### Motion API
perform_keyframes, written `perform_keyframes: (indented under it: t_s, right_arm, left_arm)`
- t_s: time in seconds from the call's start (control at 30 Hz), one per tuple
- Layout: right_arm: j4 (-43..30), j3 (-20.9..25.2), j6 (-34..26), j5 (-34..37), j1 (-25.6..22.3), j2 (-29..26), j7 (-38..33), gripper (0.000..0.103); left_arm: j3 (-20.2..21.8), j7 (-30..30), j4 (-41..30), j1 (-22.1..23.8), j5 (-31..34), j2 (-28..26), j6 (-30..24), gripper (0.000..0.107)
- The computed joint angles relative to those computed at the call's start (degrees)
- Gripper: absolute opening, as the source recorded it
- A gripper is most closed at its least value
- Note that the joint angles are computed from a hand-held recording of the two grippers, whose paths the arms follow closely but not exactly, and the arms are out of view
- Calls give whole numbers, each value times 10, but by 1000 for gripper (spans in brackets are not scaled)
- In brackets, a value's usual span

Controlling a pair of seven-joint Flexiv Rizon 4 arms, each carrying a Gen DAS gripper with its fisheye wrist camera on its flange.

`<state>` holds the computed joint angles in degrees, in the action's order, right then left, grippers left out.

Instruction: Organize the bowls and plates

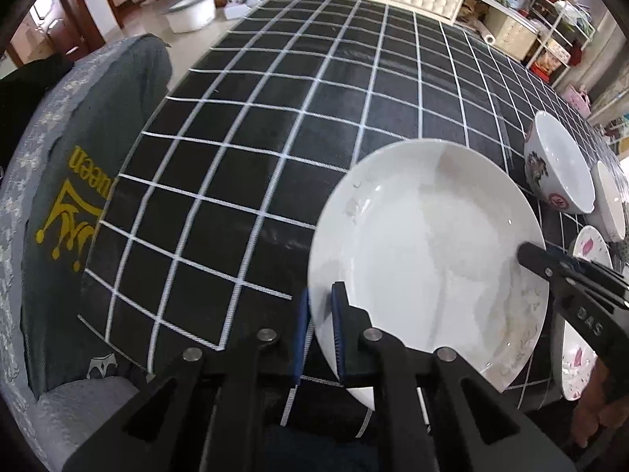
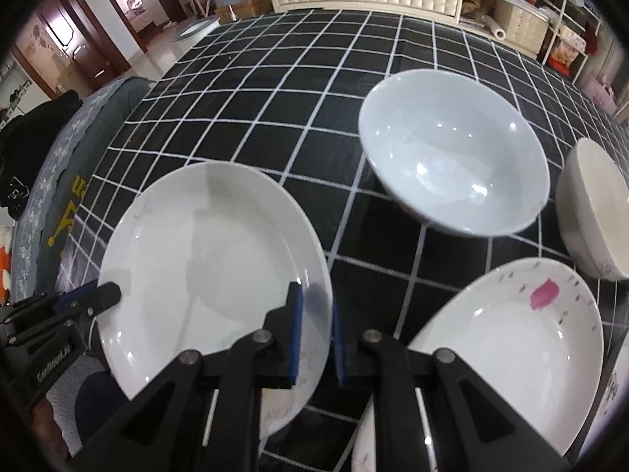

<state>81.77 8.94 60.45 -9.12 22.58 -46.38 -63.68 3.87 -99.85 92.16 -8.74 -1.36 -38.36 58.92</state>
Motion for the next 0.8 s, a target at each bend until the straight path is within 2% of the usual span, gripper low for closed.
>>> perform_keyframes:
  t_s: [0.1,0.2,0.4,0.47,0.53,0.6,0.63,0.73,0.8]
  right_arm:
    - [56,-30,60,-25,15,36,16,18]
    - [102,-35,108,-36,9,69,25,18]
    - [172,-56,147,-58,3,121,61,20]
    - [199,-80,158,-77,15,137,88,26]
    - [238,-119,175,-109,35,158,130,46]
    - [275,-157,196,-146,54,176,174,60]
    - [294,-175,208,-164,61,186,192,63]
    - [347,-250,235,-237,98,212,256,65]
    - [364,-254,243,-256,89,218,270,65]
  left_arm:
    - [26,-22,15,-20,33,17,34,11]
    - [44,-41,30,-37,65,39,61,11]
    - [27,-52,58,-40,70,71,111,11]
    - [15,-44,60,-44,66,74,118,20]
    - [7,-36,62,-53,66,75,126,29]
    - [-12,-21,63,-56,56,72,140,36]
    - [-21,-11,63,-55,47,71,141,40]
    - [-64,31,73,-44,7,66,152,41]
    - [-75,48,72,-49,-12,60,157,46]
